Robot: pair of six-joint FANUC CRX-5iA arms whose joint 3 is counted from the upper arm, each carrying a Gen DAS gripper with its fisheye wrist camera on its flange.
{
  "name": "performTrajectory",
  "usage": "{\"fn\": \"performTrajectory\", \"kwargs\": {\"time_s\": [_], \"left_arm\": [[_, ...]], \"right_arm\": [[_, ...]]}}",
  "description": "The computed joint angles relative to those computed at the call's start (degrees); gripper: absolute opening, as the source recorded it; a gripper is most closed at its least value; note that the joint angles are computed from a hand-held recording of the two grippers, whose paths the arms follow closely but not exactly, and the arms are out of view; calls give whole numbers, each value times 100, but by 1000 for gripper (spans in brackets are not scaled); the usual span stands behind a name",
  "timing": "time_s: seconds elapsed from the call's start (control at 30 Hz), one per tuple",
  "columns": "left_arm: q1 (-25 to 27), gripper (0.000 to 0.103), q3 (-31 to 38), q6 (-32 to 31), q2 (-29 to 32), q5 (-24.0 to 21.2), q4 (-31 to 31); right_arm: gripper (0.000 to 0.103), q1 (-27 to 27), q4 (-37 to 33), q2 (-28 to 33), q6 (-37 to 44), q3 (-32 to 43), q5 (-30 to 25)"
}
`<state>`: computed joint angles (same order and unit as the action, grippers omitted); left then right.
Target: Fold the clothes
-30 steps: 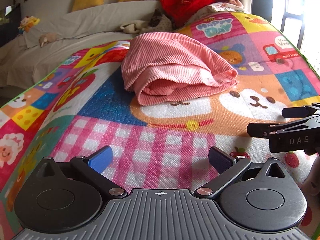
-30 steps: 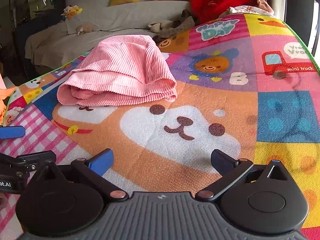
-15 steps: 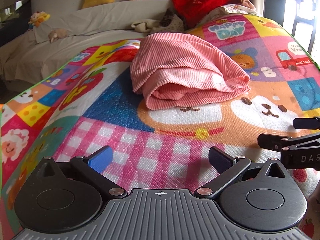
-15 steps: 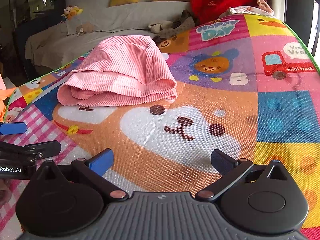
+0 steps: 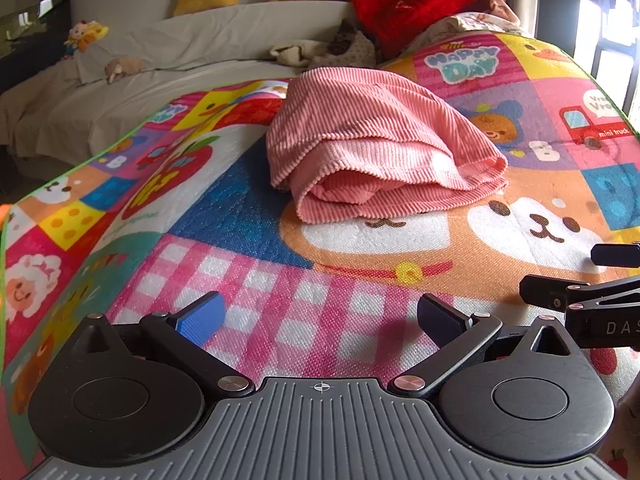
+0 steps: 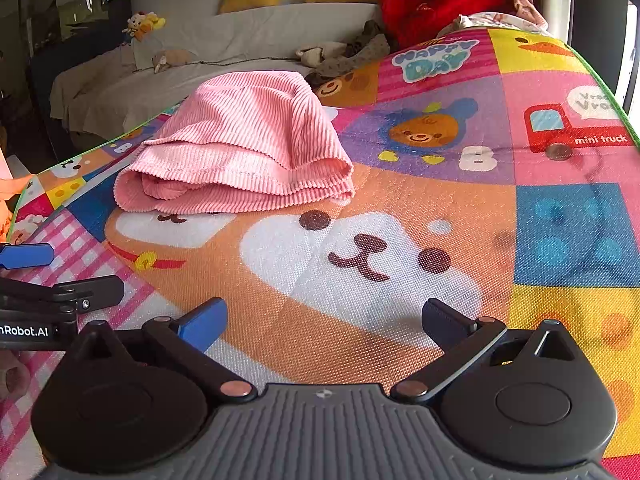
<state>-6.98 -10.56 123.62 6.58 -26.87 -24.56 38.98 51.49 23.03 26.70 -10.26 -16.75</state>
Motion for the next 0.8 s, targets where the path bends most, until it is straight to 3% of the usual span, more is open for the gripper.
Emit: {"fn": "performTrajectory", "kwargs": {"time_s": [0.13,0.8], "left_arm": [[73,103,-103,-36,-42,166,145],[67,103,-82,11,-28,149,120]], "right_arm": [[103,2,-33,3,25,8,1],[103,7,-3,4,-10,17,-12]]}}
